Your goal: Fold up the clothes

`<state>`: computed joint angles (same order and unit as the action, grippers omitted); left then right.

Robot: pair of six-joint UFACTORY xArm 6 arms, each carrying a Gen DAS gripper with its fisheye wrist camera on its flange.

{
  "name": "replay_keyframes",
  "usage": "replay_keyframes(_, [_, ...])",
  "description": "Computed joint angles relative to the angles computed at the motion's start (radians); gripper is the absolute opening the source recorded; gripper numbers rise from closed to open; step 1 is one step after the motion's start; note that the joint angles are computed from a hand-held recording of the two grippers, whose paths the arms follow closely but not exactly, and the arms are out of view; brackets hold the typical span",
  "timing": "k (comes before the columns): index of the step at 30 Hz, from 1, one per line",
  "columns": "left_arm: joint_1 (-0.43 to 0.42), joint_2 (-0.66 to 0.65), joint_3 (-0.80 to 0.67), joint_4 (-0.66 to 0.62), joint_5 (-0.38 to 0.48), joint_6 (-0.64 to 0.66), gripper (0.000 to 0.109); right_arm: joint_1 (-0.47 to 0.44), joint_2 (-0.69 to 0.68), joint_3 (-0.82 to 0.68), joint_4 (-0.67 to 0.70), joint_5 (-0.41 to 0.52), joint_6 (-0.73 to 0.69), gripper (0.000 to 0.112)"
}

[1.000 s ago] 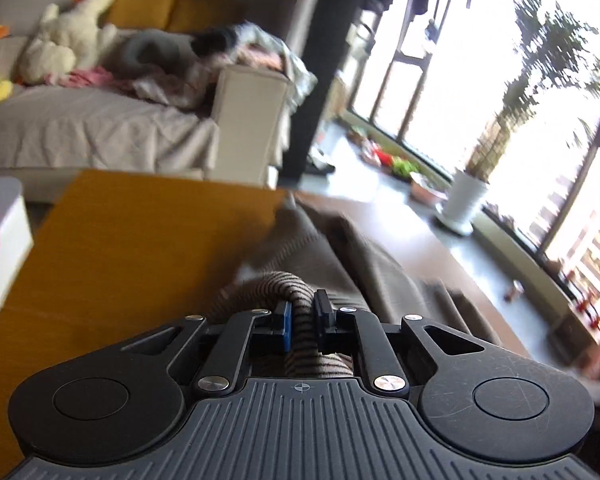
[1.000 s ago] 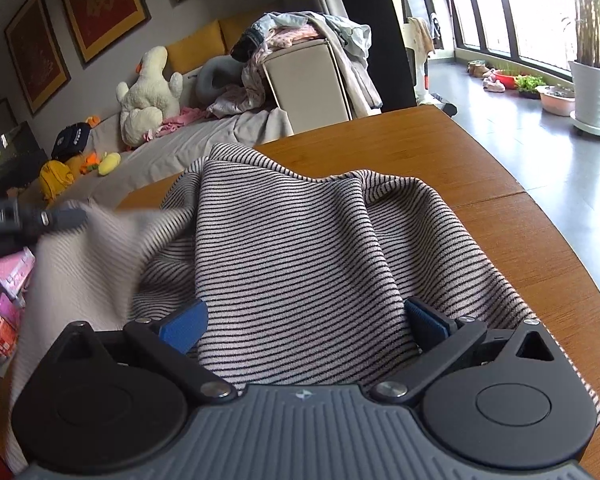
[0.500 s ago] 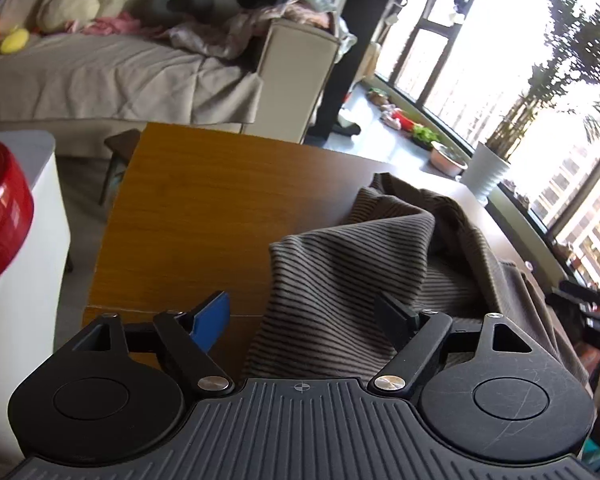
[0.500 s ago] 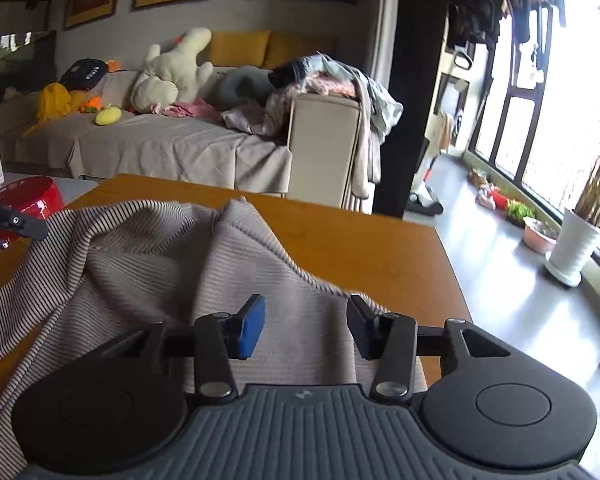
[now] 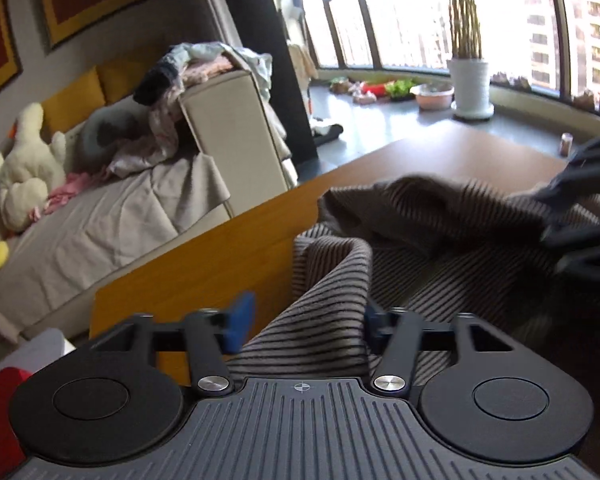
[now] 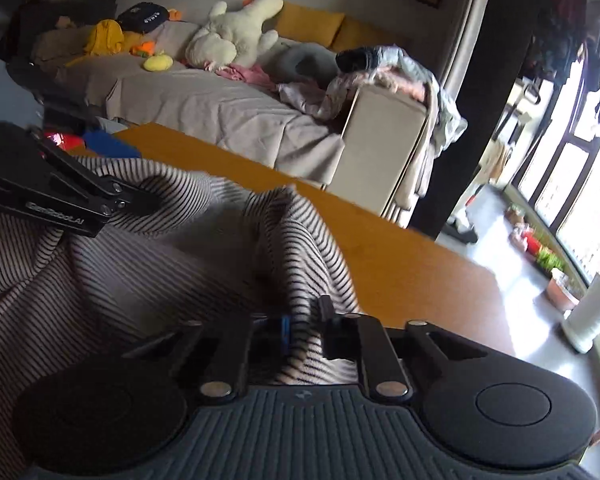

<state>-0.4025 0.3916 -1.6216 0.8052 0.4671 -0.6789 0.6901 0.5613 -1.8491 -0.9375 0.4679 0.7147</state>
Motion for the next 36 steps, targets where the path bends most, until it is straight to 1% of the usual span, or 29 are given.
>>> replay_keyframes(1, [0.009, 0.023, -0.028, -0.026, 0.014, 0.019, 0.040, -0.017, -0.005, -0.011, -0.062, 0.008, 0.030, 0.009])
replay_keyframes(2, [0.019, 0.044, -0.056, -0.042, 0.030, 0.028, 0.035, -0.039, 0.003, -0.033, -0.097, 0.019, 0.050, 0.009])
replay_keyframes(4, [0.035, 0.085, -0.112, 0.013, 0.085, -0.017, 0.028, -0.084, 0.061, -0.121, -0.128, 0.074, 0.074, 0.007])
replay_keyframes(5, [0.040, 0.113, -0.149, 0.038, 0.119, -0.036, 0.027, -0.104, 0.102, -0.172, -0.128, 0.107, 0.078, 0.005])
replay_keyframes(7, [0.051, 0.169, -0.224, 0.077, 0.182, -0.064, 0.027, -0.142, 0.184, -0.265, -0.047, 0.144, 0.048, 0.006])
replay_keyframes(9, [0.066, 0.186, -0.245, 0.082, 0.203, -0.066, 0.027, -0.169, 0.252, -0.337, 0.075, 0.162, 0.012, 0.006])
replay_keyframes(10, [0.067, 0.196, -0.259, 0.090, 0.218, -0.069, 0.030, -0.175, 0.271, -0.352, 0.106, 0.165, 0.011, 0.007])
replay_keyframes(12, [0.060, 0.208, -0.283, 0.113, 0.247, -0.099, 0.041, -0.186, 0.274, -0.337, 0.116, 0.145, 0.047, 0.015])
replay_keyframes(13, [0.057, 0.214, -0.300, 0.114, 0.267, -0.119, 0.050, -0.191, 0.237, -0.284, 0.092, 0.119, 0.093, 0.019])
replay_keyframes(14, [0.055, 0.206, -0.302, 0.109, 0.277, -0.149, 0.056, -0.196, 0.184, -0.212, 0.057, 0.090, 0.149, 0.033])
replay_keyframes(15, [0.053, 0.197, -0.302, 0.104, 0.285, -0.178, 0.057, -0.201, 0.136, -0.148, 0.022, 0.064, 0.204, 0.051])
replay_keyframes(16, [0.051, 0.174, -0.283, 0.104, 0.273, -0.211, 0.064, -0.205, 0.090, -0.091, -0.011, 0.042, 0.257, 0.060])
replay_keyframes(17, [0.049, 0.146, -0.254, 0.112, 0.247, -0.252, 0.078, -0.210, 0.047, -0.039, -0.045, 0.021, 0.309, 0.073])
replay_keyframes(18, [0.045, 0.108, -0.209, 0.139, 0.202, -0.306, 0.084, -0.217, -0.014, 0.038, -0.067, -0.020, 0.356, 0.082])
replay_keyframes(19, [0.040, 0.073, -0.169, 0.169, 0.160, -0.363, 0.094, -0.225, -0.078, 0.123, -0.061, -0.077, 0.378, 0.087])
replay_keyframes(20, [0.035, 0.041, -0.132, 0.200, 0.119, -0.420, 0.096, -0.229, -0.133, 0.197, -0.019, -0.132, 0.361, 0.095])
replay_keyframes(21, [0.030, 0.012, -0.093, 0.219, 0.072, -0.468, 0.096, -0.229, -0.187, 0.274, 0.042, -0.186, 0.321, 0.098])
replay_keyframes(22, [0.024, -0.014, -0.056, 0.240, 0.024, -0.517, 0.099, -0.223, -0.229, 0.337, 0.061, -0.220, 0.312, 0.098])
replay_keyframes(23, [0.022, -0.036, -0.015, 0.246, -0.042, -0.566, 0.101, -0.216, -0.263, 0.387, 0.038, -0.239, 0.337, 0.098])
replay_keyframes(25, [0.027, -0.055, 0.060, 0.222, -0.211, -0.630, 0.103, -0.199, -0.326, 0.481, -0.012, -0.272, 0.391, 0.091])
replay_keyframes(26, [0.025, -0.053, 0.085, 0.211, -0.269, -0.640, 0.103, -0.190, -0.356, 0.524, -0.038, -0.288, 0.419, 0.075])
replay_keyframes(27, [0.016, -0.049, 0.103, 0.191, -0.293, -0.625, 0.103, -0.178, -0.373, 0.553, -0.057, -0.287, 0.431, 0.057])
replay_keyframes(28, [0.006, -0.043, 0.118, 0.171, -0.315, -0.609, 0.103, -0.162, -0.375, 0.567, -0.034, -0.266, 0.401, 0.050])
replay_keyframes(29, [-0.005, -0.035, 0.131, 0.153, -0.316, -0.591, 0.103, -0.147, -0.369, 0.575, -0.013, -0.243, 0.384, 0.046])
replay_keyframes(30, [-0.019, -0.028, 0.140, 0.099, -0.293, -0.537, 0.103, -0.135, -0.364, 0.581, -0.033, -0.223, 0.410, 0.047])
replay_keyframes(32, [-0.037, -0.026, 0.151, 0.009, -0.253, -0.446, 0.103, -0.113, -0.369, 0.600, -0.138, -0.186, 0.512, 0.048])
replay_keyframes(33, [-0.043, -0.036, 0.156, 0.016, -0.224, -0.449, 0.103, -0.102, -0.381, 0.611, -0.138, -0.173, 0.514, 0.049])
replay_keyframes(34, [-0.050, -0.048, 0.167, 0.036, -0.191, -0.473, 0.103, -0.096, -0.396, 0.630, -0.096, -0.178, 0.494, 0.049])
replay_keyframes(36, [-0.058, -0.084, 0.211, 0.037, -0.173, -0.484, 0.103, -0.091, -0.432, 0.677, -0.024, -0.201, 0.458, 0.050])
